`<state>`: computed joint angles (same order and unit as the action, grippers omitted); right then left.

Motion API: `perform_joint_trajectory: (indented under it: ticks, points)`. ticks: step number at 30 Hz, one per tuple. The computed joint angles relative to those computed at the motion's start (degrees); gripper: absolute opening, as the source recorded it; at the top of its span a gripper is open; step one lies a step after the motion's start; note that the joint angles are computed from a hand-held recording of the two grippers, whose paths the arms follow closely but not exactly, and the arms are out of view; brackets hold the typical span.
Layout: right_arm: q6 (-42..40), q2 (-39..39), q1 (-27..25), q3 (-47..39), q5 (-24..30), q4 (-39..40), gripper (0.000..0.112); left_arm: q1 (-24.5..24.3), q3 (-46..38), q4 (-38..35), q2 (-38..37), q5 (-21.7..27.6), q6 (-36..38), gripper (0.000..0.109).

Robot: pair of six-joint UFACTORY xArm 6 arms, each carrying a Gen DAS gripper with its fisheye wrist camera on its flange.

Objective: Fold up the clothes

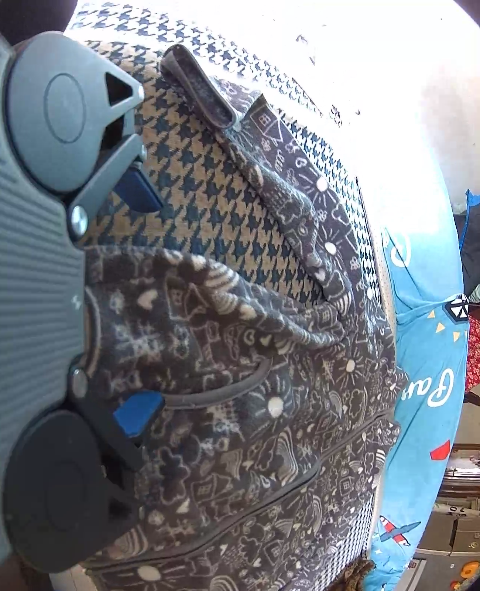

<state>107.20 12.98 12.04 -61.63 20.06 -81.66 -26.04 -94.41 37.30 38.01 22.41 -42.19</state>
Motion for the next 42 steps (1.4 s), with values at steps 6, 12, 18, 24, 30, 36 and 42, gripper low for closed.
perform_joint_trajectory:
  ticks: [6, 12, 18, 24, 30, 36, 42]
  points:
    - [9.7, 0.2, 0.5, -1.2, -6.6, -11.4, 0.067, 0.5, -0.5, 1.8, 0.0, 3.6, -3.4, 0.103]
    - [10.5, 1.8, 2.5, -3.5, -11.4, -16.5, 0.052, 1.2, 1.1, 2.7, -1.1, 1.3, -5.3, 0.103]
    - [18.6, 5.2, 5.3, -8.6, -17.7, -28.9, 0.042, 2.8, 3.3, 0.3, -2.6, -3.6, -7.9, 0.103]
    - [26.5, 9.9, 9.2, -16.1, -22.9, -42.8, 0.039, 2.9, 3.6, 4.0, -3.1, -4.0, -10.5, 0.103]
    - [1.4, 12.9, 11.7, -16.1, -22.1, -26.3, 0.039, 3.0, 3.9, -1.2, -3.1, -3.9, -5.5, 0.103]
    - [-12.9, 15.1, 12.9, -16.4, -21.5, -15.2, 0.039, 3.2, 3.7, -2.6, -3.1, -2.8, -4.3, 0.103]
    - [-21.4, 17.1, 15.0, -18.0, -17.1, -9.9, 0.039, 3.8, 3.9, -3.0, -3.2, -2.7, -4.5, 0.103]
